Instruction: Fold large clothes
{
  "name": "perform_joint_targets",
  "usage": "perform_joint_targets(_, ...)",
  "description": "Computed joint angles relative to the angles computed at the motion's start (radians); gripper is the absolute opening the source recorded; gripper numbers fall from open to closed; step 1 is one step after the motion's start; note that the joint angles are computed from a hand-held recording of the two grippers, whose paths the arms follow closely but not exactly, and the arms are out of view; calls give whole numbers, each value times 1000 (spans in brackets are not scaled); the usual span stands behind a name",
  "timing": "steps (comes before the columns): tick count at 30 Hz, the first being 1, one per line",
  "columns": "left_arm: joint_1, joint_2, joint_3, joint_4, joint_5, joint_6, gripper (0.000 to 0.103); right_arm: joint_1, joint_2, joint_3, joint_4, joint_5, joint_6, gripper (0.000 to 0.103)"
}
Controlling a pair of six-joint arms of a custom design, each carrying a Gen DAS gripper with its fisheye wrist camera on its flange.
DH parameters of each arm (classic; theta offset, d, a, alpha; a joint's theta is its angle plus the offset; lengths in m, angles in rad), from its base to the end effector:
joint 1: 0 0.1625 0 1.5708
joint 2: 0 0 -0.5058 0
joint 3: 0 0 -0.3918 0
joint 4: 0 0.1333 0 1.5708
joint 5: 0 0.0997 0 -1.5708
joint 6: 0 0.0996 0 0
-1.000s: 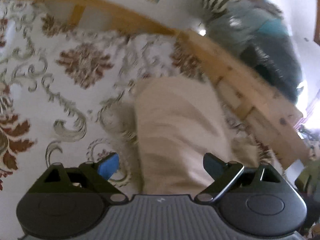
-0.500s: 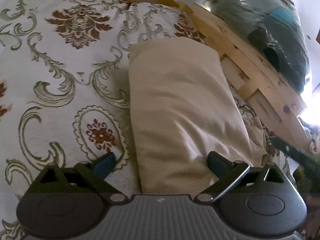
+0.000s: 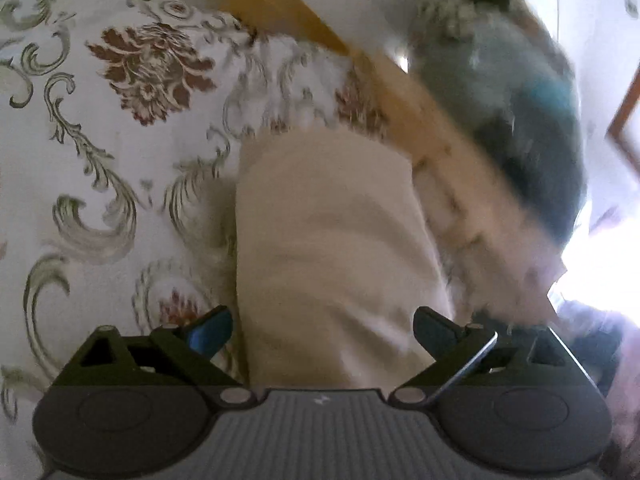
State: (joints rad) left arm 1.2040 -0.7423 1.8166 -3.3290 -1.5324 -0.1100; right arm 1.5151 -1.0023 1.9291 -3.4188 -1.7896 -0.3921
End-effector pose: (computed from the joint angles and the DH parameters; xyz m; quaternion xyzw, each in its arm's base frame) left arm -0.1229 -0.7022 0.1458 -0.1142 -0.9350 0.3301 0.0616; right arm 0.0756 -0.6505 0.2960 0.1012 -0.8860 0.4091 0.1935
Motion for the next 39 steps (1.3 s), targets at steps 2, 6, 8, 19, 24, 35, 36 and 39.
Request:
perform_joint_targets(2,20,13,-56,67,15,-40,96,-30,-18,17,2,94,60,100)
perform_joint_targets(6,50,39,-151,224,-43,-52,98,-47,-47,29,42,185,44,100)
perform_joint_targets(8,36,49,-175,275,-22,6,102,-30,-47,26,73,152,-31,100)
perform_joint_targets(19,-45,68,-218,370,125,18,75,59,73,17,-18,-183,-231,49)
perform_joint_targets(24,-100,31,-187,352,217,73,59,37,55,71,-89,-82,-123,15)
perform_joint_targets(35,-107,-135,-144,311,401,184,56,122,133,24,-162,186,-137,11)
perform_joint_targets(36,-100,-142,-151,316,420,189,57,133,153,0,-156,200,-129,11)
perform_joint_targets(39,-67,-147,-180,392,504,161,59,172,222,-89,-86,159,-87,15)
